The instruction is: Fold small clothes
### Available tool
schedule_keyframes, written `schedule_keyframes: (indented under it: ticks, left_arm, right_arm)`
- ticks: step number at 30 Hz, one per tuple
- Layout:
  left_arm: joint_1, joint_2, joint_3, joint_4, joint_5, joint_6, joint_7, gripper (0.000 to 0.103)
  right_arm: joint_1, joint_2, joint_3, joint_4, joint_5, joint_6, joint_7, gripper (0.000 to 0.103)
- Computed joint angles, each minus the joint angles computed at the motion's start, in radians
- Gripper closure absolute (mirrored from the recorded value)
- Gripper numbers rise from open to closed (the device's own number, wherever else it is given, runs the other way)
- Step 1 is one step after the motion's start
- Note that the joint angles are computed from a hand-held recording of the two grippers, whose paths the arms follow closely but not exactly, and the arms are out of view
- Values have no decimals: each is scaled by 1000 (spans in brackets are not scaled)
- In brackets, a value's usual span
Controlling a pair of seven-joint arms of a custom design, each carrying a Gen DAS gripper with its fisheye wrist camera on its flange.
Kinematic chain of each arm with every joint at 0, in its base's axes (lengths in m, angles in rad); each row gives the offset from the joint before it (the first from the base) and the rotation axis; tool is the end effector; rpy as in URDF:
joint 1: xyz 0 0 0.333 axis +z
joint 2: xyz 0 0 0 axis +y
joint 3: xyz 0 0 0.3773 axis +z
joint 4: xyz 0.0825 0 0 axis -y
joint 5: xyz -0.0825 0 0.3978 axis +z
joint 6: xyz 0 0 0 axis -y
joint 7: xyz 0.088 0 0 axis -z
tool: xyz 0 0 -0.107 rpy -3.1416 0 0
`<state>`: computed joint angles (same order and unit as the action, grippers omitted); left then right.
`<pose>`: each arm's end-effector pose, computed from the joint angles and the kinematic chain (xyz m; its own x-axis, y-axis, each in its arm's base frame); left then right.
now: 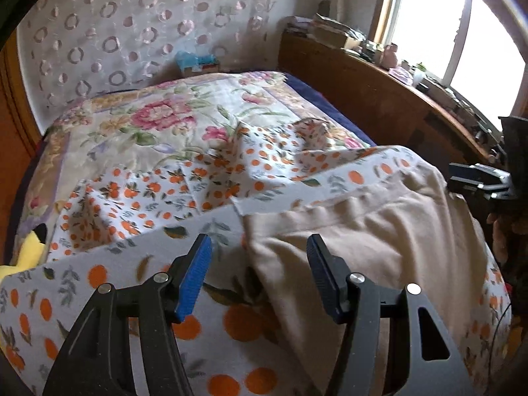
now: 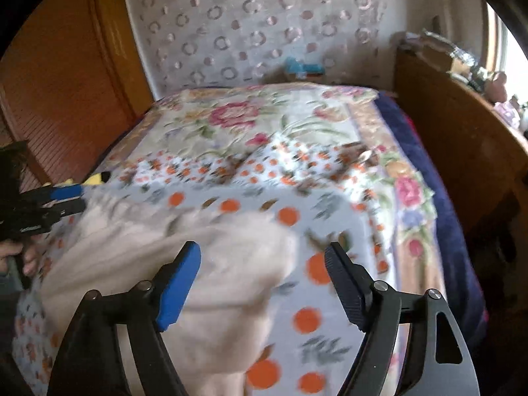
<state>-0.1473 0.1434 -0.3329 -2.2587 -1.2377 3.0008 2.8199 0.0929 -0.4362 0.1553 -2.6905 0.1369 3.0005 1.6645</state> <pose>0.5311 -0.1949 0.3860 -0.5384 -0.8313 0.1382 -0.6850 0.3362 -0.6463 0.4020 0.0970 0.5016 0.0772 -0.9916 -0.1035 -0.7432 0.0120 -0.6689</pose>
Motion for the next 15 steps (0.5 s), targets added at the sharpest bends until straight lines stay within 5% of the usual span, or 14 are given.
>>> schedule_keyframes:
  ticks: [10,15]
  left_arm:
    - [19,20,-35,-13,152,15,-131,42]
    - [36,25,-61,-19,160,14,-138,42]
  right_arm:
    - [101,74,-110,28,105,-33,-95,24]
    - [126,97,-114,54,139,-40,-140,24]
